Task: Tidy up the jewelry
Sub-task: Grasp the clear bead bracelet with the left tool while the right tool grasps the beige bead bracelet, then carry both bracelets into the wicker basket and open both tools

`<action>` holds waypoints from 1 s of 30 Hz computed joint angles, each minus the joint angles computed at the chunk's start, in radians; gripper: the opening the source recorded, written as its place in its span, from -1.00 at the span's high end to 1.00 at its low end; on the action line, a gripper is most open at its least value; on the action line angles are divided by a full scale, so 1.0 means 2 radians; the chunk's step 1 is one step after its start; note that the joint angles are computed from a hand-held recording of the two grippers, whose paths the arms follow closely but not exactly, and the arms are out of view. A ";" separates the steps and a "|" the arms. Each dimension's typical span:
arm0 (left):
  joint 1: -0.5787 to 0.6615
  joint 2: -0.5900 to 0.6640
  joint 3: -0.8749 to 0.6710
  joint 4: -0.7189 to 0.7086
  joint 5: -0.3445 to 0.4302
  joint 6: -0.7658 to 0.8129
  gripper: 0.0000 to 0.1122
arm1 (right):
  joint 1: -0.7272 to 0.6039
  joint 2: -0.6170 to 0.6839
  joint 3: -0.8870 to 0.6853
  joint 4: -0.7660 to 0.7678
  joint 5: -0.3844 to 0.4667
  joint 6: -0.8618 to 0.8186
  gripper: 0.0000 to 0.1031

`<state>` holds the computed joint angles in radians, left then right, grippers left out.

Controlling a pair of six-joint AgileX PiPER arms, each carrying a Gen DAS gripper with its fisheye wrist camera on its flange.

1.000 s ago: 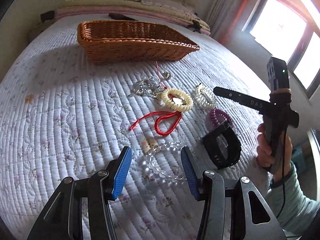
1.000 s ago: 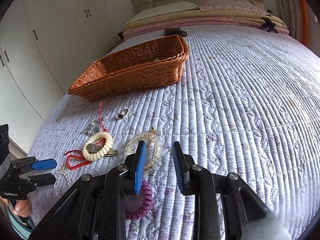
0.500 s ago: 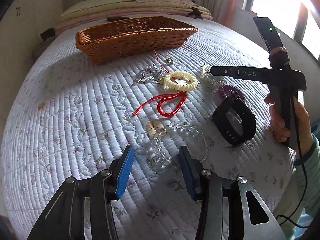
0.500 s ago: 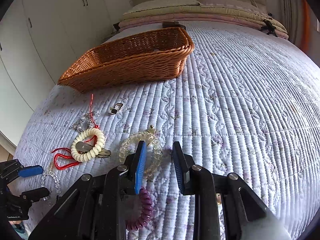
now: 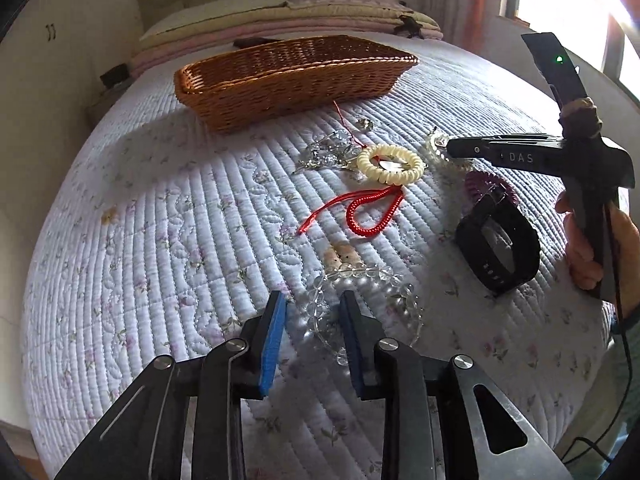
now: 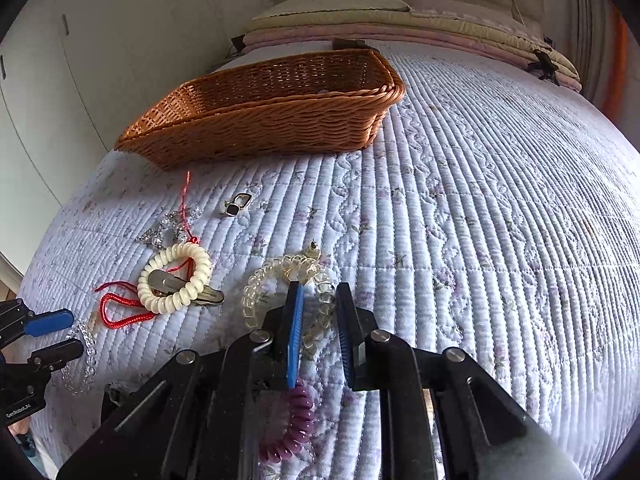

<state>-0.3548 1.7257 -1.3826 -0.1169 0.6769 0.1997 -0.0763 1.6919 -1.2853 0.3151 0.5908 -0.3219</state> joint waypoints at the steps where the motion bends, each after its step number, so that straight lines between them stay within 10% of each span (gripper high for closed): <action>1: -0.001 -0.001 0.000 -0.002 -0.001 0.003 0.74 | 0.001 -0.001 0.002 -0.003 -0.003 0.002 0.76; 30: 0.057 -0.033 -0.038 -0.297 -0.042 0.188 0.86 | -0.031 -0.099 0.042 0.200 -0.047 -0.147 0.78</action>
<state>-0.2410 1.6593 -1.4594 -0.7113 0.5928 0.5760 -0.1387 1.4949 -1.2010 0.7143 0.4975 -0.6167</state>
